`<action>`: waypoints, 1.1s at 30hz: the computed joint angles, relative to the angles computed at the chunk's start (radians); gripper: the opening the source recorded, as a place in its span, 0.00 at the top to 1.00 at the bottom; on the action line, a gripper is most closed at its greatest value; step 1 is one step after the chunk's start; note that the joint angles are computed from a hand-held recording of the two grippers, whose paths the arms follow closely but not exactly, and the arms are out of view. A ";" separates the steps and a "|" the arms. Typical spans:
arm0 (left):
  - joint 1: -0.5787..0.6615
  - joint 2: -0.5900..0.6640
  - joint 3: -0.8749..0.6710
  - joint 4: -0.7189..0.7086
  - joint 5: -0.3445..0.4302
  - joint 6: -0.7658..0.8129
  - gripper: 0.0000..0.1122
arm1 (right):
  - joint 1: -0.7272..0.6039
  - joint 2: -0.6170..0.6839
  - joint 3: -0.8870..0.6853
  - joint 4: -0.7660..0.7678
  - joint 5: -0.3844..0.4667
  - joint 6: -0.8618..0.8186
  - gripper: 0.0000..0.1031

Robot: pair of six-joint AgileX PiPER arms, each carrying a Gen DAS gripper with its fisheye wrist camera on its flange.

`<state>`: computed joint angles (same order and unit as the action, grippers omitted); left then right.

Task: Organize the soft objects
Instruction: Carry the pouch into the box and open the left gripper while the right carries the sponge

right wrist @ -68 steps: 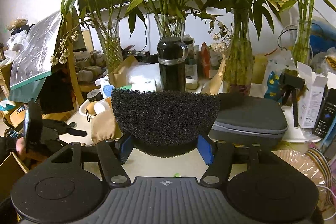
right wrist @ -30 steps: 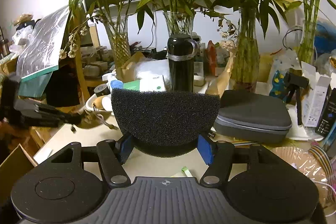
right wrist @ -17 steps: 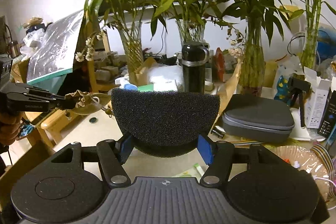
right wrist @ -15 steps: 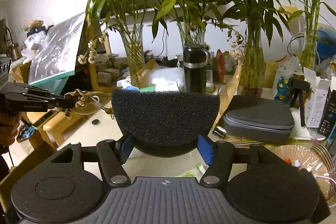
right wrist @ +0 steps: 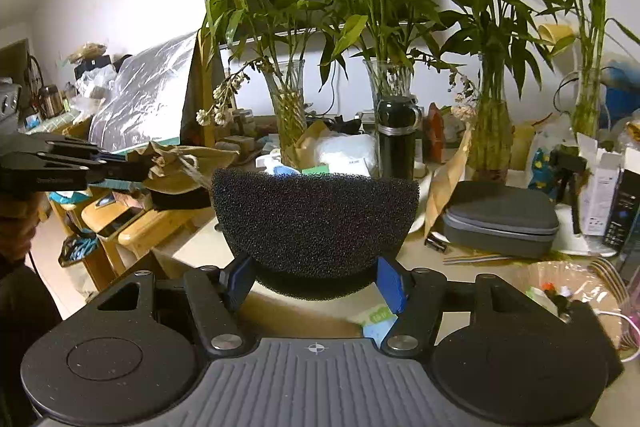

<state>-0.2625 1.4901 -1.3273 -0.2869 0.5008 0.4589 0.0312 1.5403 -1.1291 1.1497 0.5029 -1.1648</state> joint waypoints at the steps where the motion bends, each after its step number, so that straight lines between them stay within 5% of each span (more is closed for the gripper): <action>1: -0.006 -0.020 0.020 0.006 0.000 0.001 0.91 | 0.000 -0.013 0.010 -0.019 0.003 0.023 0.35; 13: -0.080 -0.198 0.230 0.016 0.018 0.026 0.90 | -0.048 -0.156 0.128 -0.056 0.068 0.095 0.35; 22: -0.124 -0.234 0.342 0.068 0.016 -0.047 0.52 | -0.069 -0.188 0.172 -0.030 0.117 0.071 0.35; 26: -0.086 -0.263 0.367 -0.033 0.027 -0.016 0.50 | -0.070 -0.201 0.186 -0.036 0.120 0.071 0.35; 33: -0.099 -0.312 0.400 0.010 -0.004 -0.124 0.49 | -0.059 -0.212 0.194 -0.059 0.109 0.091 0.35</action>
<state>-0.3615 1.1783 -0.9269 -0.2770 0.4967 0.3352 -0.0274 1.3285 -0.9347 1.0907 0.6121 -1.0740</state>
